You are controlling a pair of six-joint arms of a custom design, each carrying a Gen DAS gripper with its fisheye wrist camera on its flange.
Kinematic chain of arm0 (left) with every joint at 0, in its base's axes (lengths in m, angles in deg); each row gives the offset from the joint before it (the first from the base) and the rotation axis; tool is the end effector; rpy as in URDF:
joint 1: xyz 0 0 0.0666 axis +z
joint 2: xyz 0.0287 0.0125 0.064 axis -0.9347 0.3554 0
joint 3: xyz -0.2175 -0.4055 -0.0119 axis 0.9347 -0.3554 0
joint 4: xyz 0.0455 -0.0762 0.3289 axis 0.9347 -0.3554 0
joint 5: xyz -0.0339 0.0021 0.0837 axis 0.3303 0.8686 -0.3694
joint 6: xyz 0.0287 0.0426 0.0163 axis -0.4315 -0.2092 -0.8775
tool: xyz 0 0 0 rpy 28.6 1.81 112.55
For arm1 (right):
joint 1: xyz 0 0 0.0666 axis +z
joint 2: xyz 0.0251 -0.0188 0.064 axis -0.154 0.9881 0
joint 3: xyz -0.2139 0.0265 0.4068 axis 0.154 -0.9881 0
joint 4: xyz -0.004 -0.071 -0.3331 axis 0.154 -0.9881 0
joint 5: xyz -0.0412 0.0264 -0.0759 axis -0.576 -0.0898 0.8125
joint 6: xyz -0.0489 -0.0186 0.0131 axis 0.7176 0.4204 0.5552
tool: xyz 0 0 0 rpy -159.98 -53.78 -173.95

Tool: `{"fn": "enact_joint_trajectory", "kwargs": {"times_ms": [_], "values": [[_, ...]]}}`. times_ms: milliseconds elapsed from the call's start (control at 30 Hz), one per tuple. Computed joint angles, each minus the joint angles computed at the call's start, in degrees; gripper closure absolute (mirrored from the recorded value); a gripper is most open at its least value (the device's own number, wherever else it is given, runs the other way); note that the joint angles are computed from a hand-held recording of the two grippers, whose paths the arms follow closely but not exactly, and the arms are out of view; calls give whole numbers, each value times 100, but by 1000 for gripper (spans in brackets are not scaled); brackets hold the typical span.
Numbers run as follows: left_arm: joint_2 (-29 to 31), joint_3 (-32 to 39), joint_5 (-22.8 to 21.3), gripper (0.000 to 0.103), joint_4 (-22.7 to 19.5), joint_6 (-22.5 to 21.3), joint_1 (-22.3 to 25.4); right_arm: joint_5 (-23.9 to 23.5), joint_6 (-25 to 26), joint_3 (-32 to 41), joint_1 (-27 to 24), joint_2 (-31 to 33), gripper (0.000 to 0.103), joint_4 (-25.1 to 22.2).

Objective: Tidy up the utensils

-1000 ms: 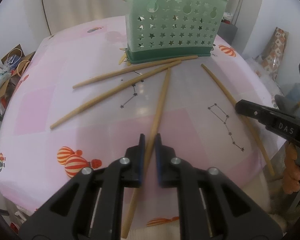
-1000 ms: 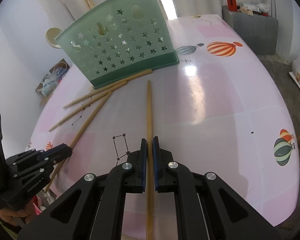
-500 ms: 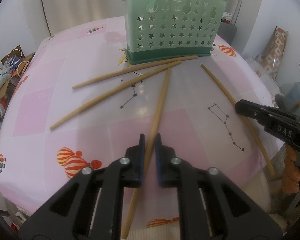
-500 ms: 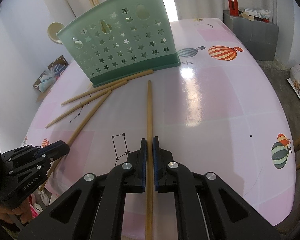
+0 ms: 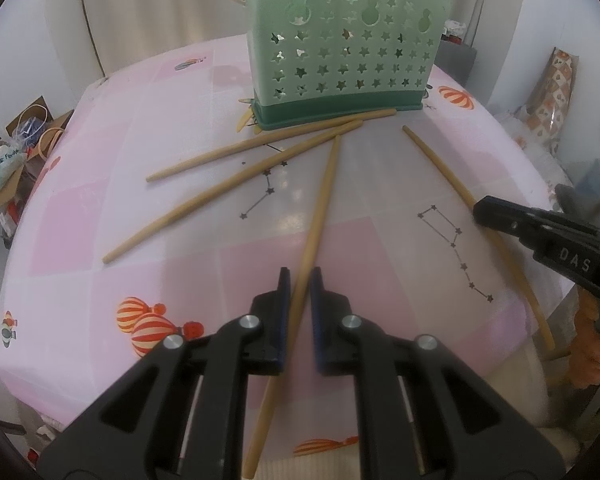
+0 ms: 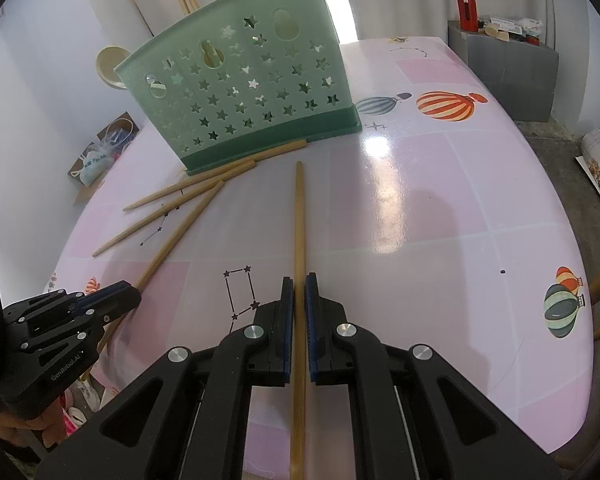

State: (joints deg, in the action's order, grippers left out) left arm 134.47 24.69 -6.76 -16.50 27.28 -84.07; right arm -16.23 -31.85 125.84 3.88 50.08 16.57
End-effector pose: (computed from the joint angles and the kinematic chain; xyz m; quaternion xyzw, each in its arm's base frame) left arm 0.6926 -0.1924 0.3127 0.3098 0.9044 -0.0934 0.2782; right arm 0.5733 0.1282 0.3677 0.1753 0.9291 0.1165 0.3041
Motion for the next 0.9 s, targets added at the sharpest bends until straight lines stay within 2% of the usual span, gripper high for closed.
{"fn": "enact_joint_trajectory", "kwargs": {"times_ms": [900], "values": [[-23,-86,19,94,150,31,2,17,180,24,111,-72,97,-341]]}}
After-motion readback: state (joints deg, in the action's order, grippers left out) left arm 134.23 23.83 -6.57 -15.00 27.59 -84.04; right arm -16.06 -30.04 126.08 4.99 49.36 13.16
